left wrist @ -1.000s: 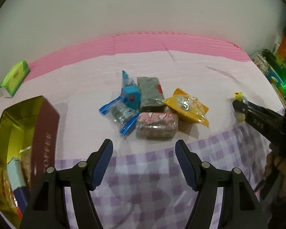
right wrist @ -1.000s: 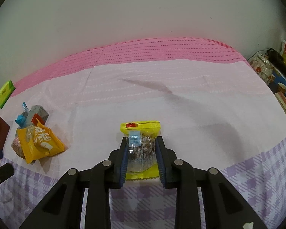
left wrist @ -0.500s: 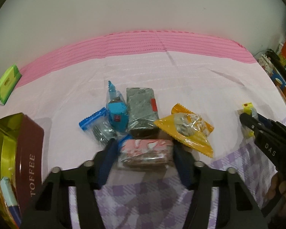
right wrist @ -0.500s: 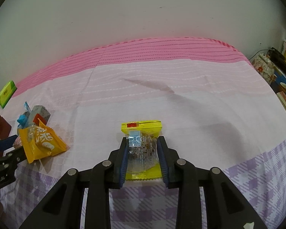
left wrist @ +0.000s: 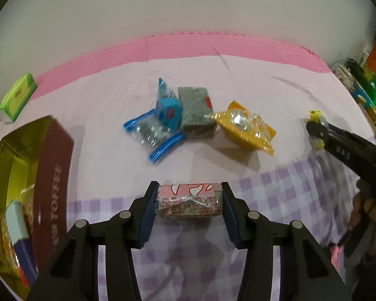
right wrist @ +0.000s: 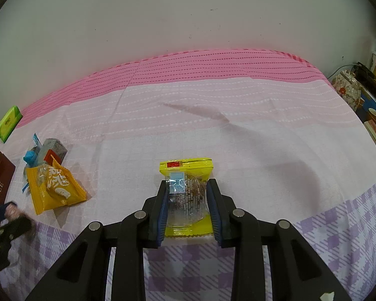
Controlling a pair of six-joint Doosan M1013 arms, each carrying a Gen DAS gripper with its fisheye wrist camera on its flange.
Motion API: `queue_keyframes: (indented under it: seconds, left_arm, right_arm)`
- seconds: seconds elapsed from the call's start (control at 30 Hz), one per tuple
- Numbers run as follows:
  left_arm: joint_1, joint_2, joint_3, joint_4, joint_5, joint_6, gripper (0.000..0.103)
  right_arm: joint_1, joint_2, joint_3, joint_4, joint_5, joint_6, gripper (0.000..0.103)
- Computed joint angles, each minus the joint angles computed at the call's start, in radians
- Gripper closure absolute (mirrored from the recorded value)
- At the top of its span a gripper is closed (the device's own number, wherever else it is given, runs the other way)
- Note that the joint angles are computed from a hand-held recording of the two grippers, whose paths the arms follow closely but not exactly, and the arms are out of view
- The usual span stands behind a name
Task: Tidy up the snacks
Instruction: 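Grasp the pink-wrapped cake with the left gripper while the right holds the yellow snack, then carry the pink-wrapped cake into the tin and open the left gripper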
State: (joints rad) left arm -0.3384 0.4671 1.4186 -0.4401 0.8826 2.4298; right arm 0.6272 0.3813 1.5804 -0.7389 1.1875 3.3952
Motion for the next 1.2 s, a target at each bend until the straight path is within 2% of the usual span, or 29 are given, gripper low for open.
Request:
queue_keyframes:
  seconds: [0.2,0.6,0.93,1.2]
  left_arm:
    - [0.024,-0.012,-0.007,-0.024,0.019,-0.017,0.054]
    - [0.07,-0.01,-0.069,-0.041,-0.034,-0.063,0.054]
    - [0.114,0.054,-0.179,0.084,-0.086,-0.23,0.054]
    - [0.132,0.121,-0.265,0.201,-0.063,-0.372,0.054]
  right_arm:
    - [0.0,0.002,-0.003,0.002,0.004,-0.004,0.073]
    - [0.001,0.004,-0.007,0.004,0.012,-0.012,0.073]
    - [0.001,0.006,-0.01,0.006,0.016,-0.015,0.073]
    - [0.001,0.006,-0.01,0.005,0.015,-0.013,0.073]
